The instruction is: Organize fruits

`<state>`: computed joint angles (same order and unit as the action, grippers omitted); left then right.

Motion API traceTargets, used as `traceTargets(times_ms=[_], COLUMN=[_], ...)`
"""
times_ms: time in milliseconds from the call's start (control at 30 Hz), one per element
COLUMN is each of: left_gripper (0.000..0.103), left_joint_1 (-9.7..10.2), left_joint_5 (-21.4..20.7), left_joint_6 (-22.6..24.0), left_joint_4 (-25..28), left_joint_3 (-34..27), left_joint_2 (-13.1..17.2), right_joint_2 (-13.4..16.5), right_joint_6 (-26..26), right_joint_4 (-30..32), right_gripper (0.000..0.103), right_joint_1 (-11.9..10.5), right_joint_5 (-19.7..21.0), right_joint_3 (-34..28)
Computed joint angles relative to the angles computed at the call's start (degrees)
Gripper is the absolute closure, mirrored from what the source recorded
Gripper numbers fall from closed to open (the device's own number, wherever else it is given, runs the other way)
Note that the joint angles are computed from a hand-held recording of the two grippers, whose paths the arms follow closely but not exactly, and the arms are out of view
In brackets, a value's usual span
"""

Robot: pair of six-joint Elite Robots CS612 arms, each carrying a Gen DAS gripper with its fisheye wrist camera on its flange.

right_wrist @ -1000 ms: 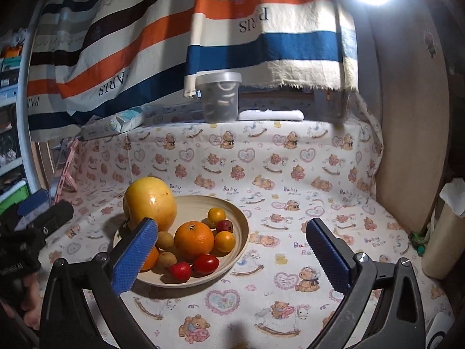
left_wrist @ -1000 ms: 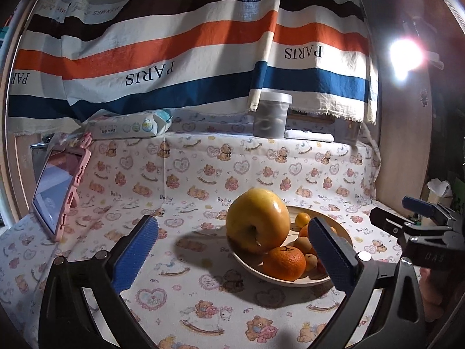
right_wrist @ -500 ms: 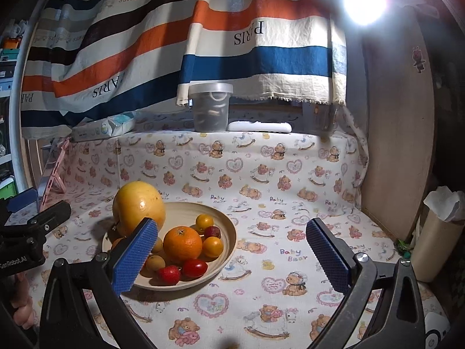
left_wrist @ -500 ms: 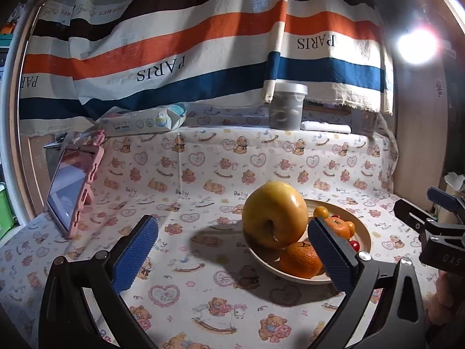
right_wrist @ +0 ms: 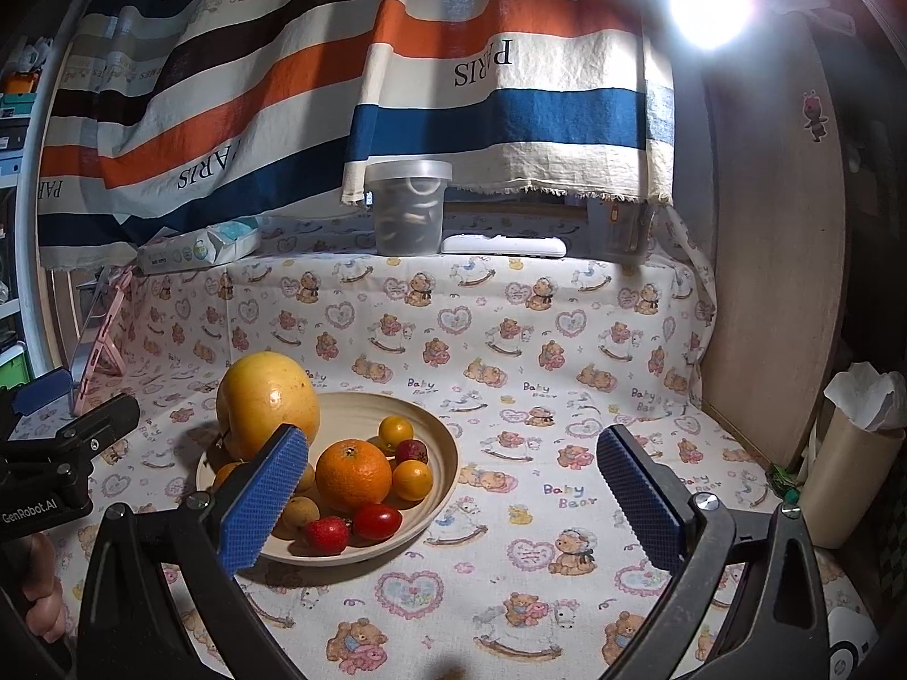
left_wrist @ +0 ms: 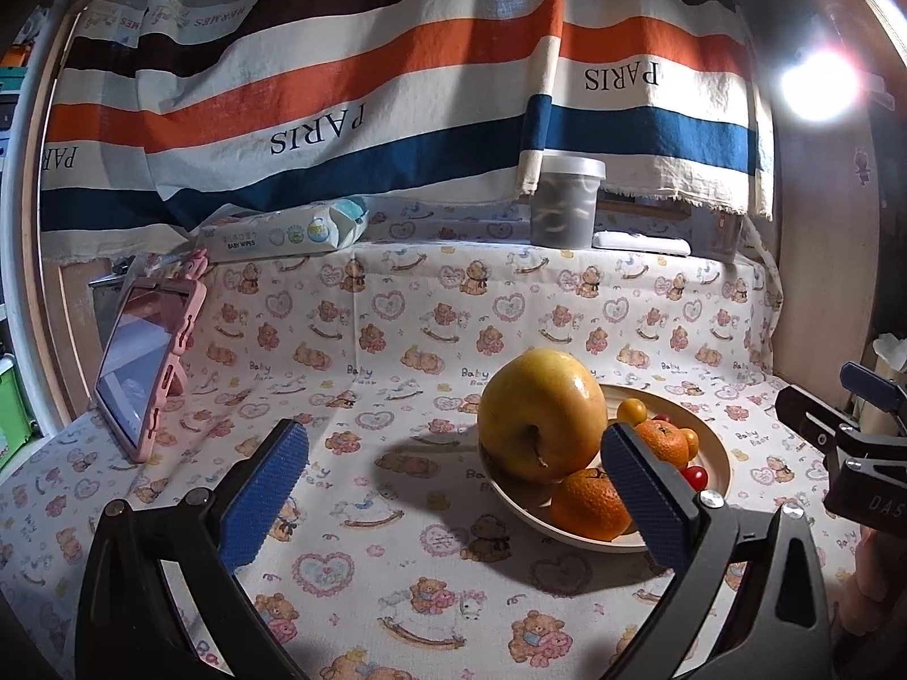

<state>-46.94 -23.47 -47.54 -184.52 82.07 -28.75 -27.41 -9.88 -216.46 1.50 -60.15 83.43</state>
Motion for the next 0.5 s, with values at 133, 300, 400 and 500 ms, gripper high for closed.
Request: traceTargets(times_ms=[133, 300, 400, 500], left_gripper=[0.001, 0.0, 0.0, 0.0], left_joint_1=[0.02, 0.02, 0.03, 0.05], left_joint_5=[0.04, 0.03, -0.03, -0.03], left_joint_6=[-0.26, -0.42, -0.27, -0.16], left_joint_4=[0.09, 0.21, 0.04, -0.06], left_joint_3=[0.09, 0.09, 0.12, 0.12], left_joint_2=[-0.05, -0.05, -0.04, -0.03], right_joint_2=[0.01, 0.0, 0.02, 0.02], right_joint_6=[-0.22, -0.18, -0.18, -0.22], right_joint_4=[0.05, 0.06, 0.02, 0.11], right_gripper=[0.001, 0.001, 0.001, 0.001], right_joint_1=[-0.05, -0.02, -0.03, -0.02], right_joint_5=[0.36, 0.27, 0.31, 0.3], right_joint_3=[0.03, 0.03, 0.0, -0.01])
